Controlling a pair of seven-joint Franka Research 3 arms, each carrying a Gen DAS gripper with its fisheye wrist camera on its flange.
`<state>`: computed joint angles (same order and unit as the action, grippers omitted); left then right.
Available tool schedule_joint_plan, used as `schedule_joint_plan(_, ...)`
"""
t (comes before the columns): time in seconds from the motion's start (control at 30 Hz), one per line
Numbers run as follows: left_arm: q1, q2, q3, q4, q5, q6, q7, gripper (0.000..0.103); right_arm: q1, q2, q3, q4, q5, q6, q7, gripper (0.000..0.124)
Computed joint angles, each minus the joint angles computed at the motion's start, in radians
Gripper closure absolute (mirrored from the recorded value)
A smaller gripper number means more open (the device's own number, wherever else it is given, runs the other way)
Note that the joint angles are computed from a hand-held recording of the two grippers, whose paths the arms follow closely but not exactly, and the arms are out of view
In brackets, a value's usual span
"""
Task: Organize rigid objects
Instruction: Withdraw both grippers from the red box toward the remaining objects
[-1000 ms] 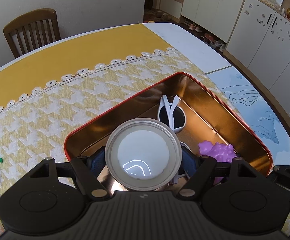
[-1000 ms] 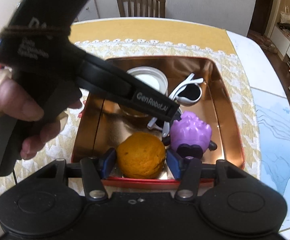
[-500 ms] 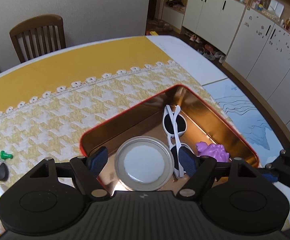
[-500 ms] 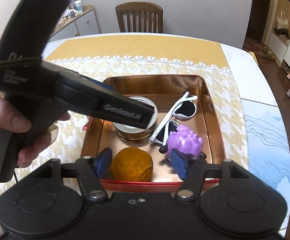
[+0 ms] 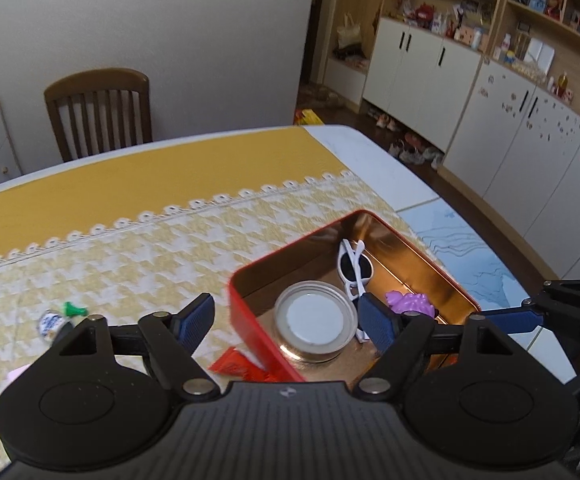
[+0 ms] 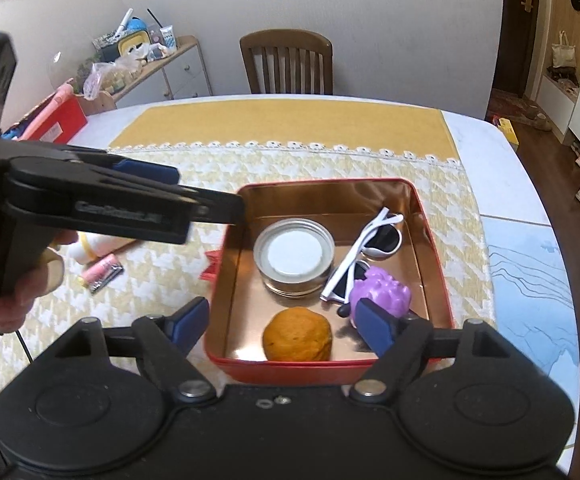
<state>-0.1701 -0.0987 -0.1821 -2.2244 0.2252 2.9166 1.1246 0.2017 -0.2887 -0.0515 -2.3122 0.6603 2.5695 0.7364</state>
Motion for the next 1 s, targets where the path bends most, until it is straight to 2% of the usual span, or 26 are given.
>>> schedule_joint_plan(0.13,0.027,-0.076,0.003,-0.068,0.047,0.024,-0.060,0.019,0.014,-0.030,0.005,-0.020,0.016,0.015,-0.007,0.038)
schedule_joint_plan(0.43,0.062,-0.249,0.068,-0.233,0.033,0.051,-0.036,0.018,0.054,-0.068,0.042,-0.066,-0.003,0.086,0.052,0.033)
schedule_joint_plan(0.57,0.093,-0.314,0.098,-0.300,0.022,0.055,-0.020,0.018,0.097,-0.071,0.041,-0.071,0.020,0.100,0.056,0.033)
schedule_joint_plan(0.77,0.174,-0.393,0.126,-0.381,0.049,0.072,-0.003,0.018,0.145,-0.022,0.068,-0.046,0.030,0.144,0.069,0.033)
schedule_joint_plan(0.9,0.212,-0.409,0.160,-0.408,0.040,0.068,0.019,0.018,0.154,0.034,0.103,-0.022,-0.005,0.194,0.139,0.033)
schedule_joint_plan(1.0,0.228,-0.419,0.190,-0.427,0.021,0.059,0.038,0.018,0.159,0.072,0.141,-0.020,-0.066,0.264,0.212,0.033)
